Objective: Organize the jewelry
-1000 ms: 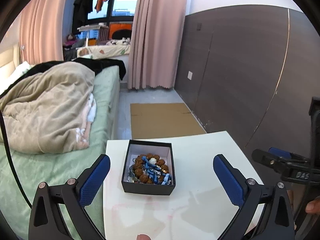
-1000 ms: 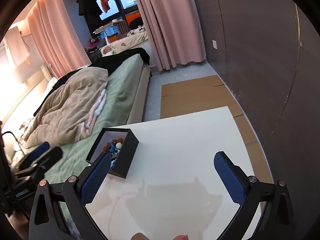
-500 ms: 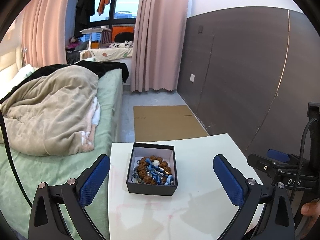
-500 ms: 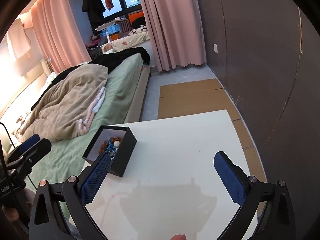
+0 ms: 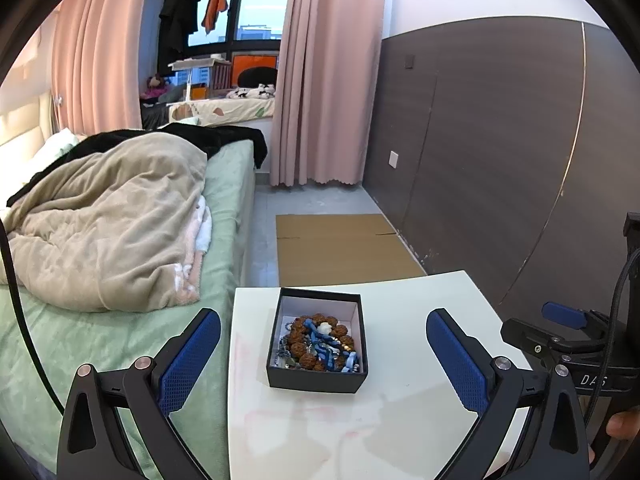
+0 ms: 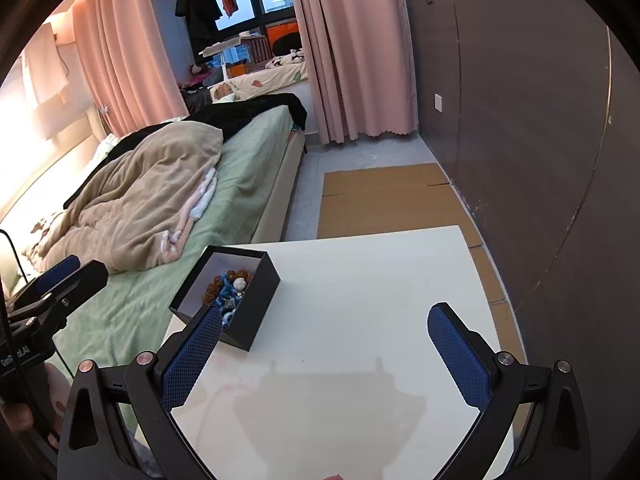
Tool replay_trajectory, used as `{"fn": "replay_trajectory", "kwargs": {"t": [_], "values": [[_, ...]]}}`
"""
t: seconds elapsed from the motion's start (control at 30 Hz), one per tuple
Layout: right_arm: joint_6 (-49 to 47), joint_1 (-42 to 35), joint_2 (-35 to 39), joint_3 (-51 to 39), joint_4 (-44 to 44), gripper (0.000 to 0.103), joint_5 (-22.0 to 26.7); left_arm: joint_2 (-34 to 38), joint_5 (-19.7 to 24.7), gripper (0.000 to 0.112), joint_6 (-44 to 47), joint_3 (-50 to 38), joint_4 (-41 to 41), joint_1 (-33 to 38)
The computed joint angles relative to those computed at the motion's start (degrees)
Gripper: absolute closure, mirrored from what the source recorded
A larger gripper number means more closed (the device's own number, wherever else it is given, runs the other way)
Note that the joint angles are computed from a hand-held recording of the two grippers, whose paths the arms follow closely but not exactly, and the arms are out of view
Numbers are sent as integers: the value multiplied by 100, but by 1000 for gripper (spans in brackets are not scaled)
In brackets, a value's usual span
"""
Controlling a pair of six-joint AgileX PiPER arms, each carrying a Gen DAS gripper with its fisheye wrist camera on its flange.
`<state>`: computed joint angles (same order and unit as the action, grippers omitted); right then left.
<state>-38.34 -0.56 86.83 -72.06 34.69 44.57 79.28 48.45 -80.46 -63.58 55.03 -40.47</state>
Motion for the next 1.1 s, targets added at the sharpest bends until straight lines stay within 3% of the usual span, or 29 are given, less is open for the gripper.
{"fn": "replay_trajectory", "kwargs": {"t": [1.1], "values": [[-64,-95,-51,-32,90,0,-16,-200,157,10,-83,129,175,-61]]}}
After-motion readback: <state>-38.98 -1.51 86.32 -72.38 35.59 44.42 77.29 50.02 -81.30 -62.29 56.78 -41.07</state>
